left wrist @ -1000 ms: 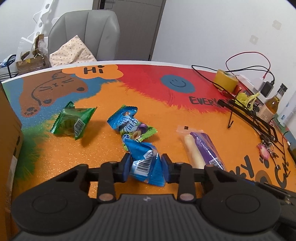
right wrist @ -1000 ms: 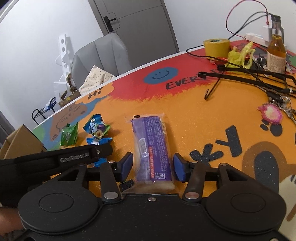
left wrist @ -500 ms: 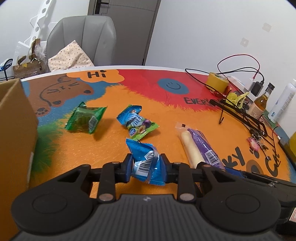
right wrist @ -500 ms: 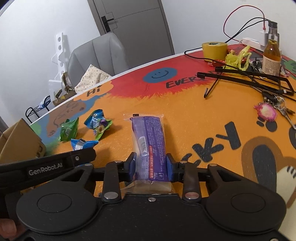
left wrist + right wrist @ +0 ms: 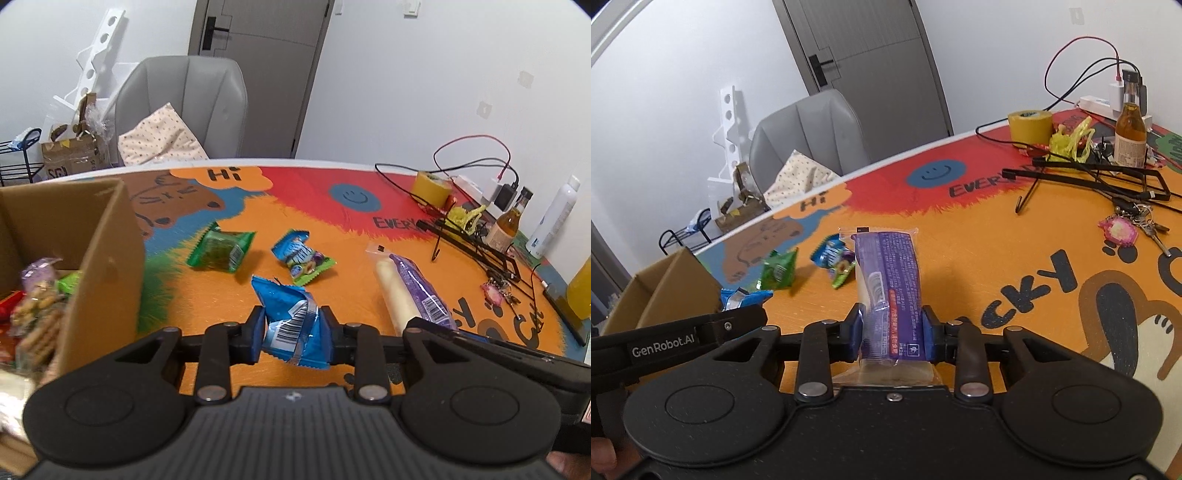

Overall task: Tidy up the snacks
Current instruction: 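Carry both snacks over the cardboard box and open both tools to drop them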

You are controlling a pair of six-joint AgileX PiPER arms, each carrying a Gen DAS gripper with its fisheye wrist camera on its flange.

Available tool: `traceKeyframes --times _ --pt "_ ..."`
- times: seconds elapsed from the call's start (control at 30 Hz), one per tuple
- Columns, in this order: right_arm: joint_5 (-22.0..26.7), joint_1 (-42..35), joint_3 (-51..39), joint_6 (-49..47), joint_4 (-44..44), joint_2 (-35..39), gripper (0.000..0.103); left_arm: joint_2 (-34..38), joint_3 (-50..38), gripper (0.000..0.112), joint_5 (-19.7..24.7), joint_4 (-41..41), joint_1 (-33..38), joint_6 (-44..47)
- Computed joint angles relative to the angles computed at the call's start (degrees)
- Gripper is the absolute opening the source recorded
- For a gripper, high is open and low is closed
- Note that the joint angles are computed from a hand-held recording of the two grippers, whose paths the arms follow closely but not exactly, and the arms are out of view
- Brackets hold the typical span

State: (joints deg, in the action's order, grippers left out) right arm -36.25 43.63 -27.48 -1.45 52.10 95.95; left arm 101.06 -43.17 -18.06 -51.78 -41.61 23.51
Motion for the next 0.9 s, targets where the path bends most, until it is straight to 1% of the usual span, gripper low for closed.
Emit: traceKeyframes --times 0.23,0.43,0.57,0.7,0.9 --pt "-1.5 5.0 -1.1 -7.0 7.9 -3.3 0.029 -6.5 4.7 0.030 -1.1 0.4 0.8 -0.2" --pt "-1.4 7.5 -2.9 -10.6 10.4 -4.8 0.030 -11.9 8.3 0.030 -1.5 -0.6 2.0 1.1" --pt "-1.1 8.5 -4.4 -12.2 10.4 -5.1 0.029 -15.6 10.1 0.030 -1.6 -6.5 2.7 7.5" --pt "-0.5 9.2 -6.5 -14.1 10.6 -5.0 0.029 -19.0 11.3 0.030 -1.2 -10.7 3.8 12.9" --pt "0.4 10.3 -9.0 -15.6 10.7 -4.7 0.029 -23.2 13.1 0.030 0.2 -12.3 6.4 15.8"
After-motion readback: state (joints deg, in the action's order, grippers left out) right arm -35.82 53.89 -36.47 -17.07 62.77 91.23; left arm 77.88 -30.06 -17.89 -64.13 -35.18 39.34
